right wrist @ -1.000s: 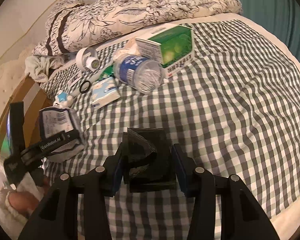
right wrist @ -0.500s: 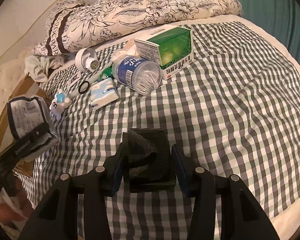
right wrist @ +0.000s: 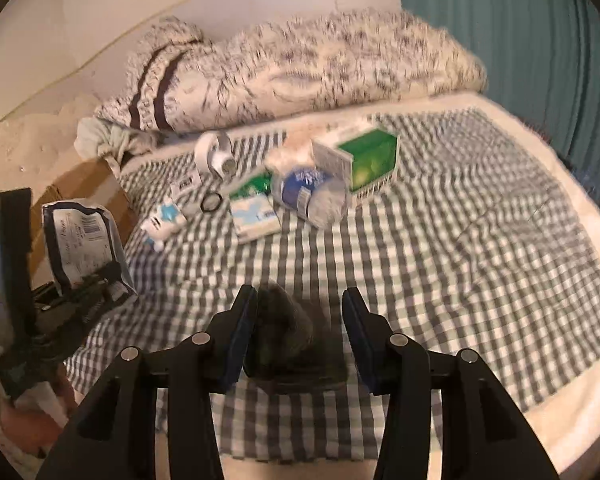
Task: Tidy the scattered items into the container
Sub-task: 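Carry the tissue pack over the box and open the left gripper inside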
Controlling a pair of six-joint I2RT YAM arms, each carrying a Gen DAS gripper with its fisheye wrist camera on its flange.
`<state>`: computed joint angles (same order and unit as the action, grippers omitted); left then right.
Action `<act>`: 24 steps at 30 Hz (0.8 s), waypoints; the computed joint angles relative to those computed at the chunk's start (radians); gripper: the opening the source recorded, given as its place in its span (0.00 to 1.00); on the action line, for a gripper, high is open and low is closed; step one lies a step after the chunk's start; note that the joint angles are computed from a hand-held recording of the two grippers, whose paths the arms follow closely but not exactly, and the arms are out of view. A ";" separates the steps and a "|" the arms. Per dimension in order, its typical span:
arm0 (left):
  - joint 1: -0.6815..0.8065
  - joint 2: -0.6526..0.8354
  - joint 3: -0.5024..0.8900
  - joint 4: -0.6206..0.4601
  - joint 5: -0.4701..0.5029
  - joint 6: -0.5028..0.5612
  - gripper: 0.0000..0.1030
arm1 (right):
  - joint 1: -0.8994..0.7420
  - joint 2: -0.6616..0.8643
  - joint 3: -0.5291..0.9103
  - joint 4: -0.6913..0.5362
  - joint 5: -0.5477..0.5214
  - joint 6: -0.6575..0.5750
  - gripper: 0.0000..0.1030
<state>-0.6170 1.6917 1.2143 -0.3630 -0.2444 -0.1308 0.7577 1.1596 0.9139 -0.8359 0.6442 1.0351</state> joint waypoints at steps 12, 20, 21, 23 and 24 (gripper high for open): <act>0.072 -0.106 -0.043 -0.005 0.090 0.035 0.15 | 0.024 0.138 0.055 -0.075 -0.021 0.095 0.42; 0.066 -0.083 -0.039 -0.014 0.097 0.032 0.15 | -0.053 0.108 -0.101 0.099 -0.086 0.048 0.59; 0.061 -0.079 -0.038 -0.013 0.094 0.033 0.15 | -0.053 0.124 -0.094 0.096 -0.084 0.044 0.58; 0.051 -0.071 -0.037 -0.013 0.088 0.034 0.15 | -0.060 0.139 -0.098 0.109 -0.099 0.029 0.52; 0.046 -0.069 -0.037 -0.013 0.086 0.033 0.15 | -0.066 0.147 -0.104 0.118 -0.118 0.023 0.49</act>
